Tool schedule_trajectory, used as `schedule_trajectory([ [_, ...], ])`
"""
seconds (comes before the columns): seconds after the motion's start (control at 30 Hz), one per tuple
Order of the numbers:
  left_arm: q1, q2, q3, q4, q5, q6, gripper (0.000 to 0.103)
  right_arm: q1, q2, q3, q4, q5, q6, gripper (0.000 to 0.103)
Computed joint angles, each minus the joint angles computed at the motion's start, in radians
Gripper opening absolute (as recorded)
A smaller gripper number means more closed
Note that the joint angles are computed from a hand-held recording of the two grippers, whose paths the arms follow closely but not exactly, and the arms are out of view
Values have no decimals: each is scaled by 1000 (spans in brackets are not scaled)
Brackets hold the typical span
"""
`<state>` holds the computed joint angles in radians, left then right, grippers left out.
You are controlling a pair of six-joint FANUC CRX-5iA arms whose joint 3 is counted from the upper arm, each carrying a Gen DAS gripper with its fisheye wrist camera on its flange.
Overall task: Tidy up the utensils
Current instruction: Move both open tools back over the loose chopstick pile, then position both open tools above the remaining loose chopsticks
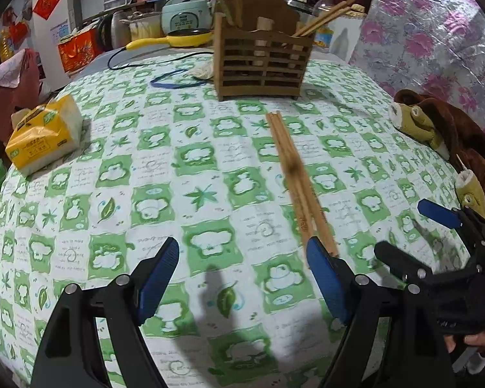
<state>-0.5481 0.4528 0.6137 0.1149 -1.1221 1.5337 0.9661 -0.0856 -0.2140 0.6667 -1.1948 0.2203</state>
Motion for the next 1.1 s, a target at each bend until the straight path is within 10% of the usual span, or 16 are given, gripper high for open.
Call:
schedule_trajectory([
  [1.1,4,11,-15,12,-23,-16,80,-24,83,43,-5,-64,39,93],
])
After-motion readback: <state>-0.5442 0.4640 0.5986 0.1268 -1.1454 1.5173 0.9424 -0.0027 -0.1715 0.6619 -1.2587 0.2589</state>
